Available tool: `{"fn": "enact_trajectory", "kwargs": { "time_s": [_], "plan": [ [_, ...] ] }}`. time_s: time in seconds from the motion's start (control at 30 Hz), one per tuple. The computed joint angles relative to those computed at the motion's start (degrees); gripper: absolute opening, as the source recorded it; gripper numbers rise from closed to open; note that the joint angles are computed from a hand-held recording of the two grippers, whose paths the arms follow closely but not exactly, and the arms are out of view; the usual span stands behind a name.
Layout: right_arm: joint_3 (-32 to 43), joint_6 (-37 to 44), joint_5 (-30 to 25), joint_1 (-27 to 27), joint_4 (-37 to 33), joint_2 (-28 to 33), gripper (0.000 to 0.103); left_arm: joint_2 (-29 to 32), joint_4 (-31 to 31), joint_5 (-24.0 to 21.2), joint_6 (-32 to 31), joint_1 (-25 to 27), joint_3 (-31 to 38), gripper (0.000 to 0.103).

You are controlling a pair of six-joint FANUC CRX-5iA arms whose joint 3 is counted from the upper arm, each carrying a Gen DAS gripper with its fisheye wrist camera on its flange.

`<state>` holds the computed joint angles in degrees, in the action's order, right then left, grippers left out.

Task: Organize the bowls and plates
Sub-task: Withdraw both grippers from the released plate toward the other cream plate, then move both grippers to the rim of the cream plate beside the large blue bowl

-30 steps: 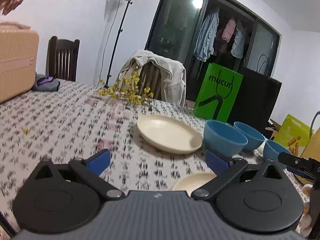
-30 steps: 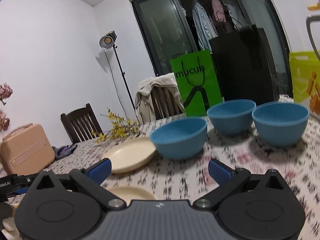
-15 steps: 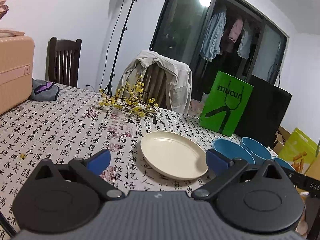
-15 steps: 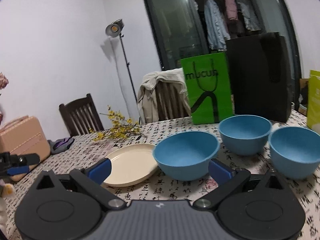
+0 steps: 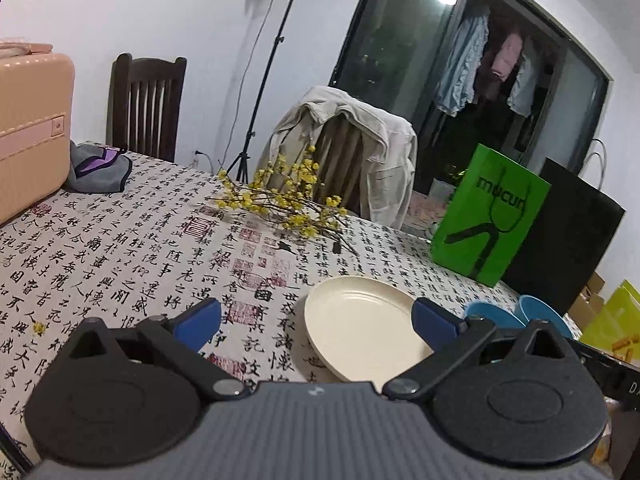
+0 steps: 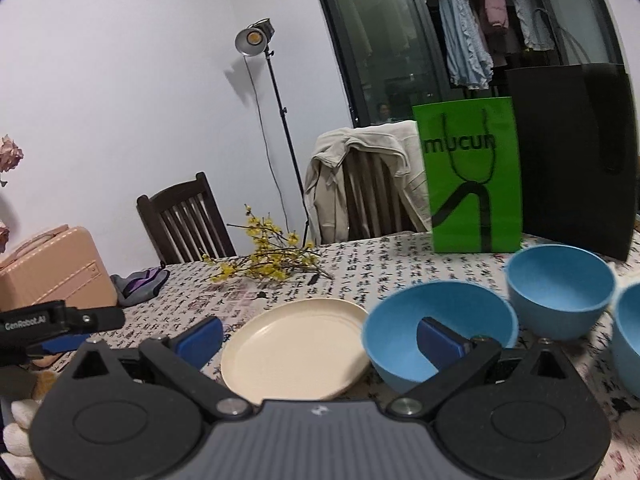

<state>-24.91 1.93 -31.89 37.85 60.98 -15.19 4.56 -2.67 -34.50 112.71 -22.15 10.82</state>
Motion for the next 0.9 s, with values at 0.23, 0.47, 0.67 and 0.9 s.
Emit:
{"fn": "enact_trajectory", "kwargs": {
  "time_s": [0.23,0.47,0.67,0.9],
  "plan": [
    [6.31,6.64,-0.25,-0.84,-8.11,5.34,0.103,4.57,-1.79,-3.77,4.08,-0.01,6.7,0.103],
    [10.97,10.02,-3.21,-1.88,-13.69,9.0,0.103,9.6,-6.66,-9.06,10.23,-1.08,15.38,0.103],
    [14.45,14.6,-4.97,-3.46,-21.97,10.44,0.103,13.7,-9.48,-12.19,13.8,-2.21,21.46,0.103],
    [16.12,13.31,-10.04,-3.67,-24.99,10.4,0.103,17.23,-5.34,-13.69,10.4,-0.96,23.52,0.103]
  ]
}}
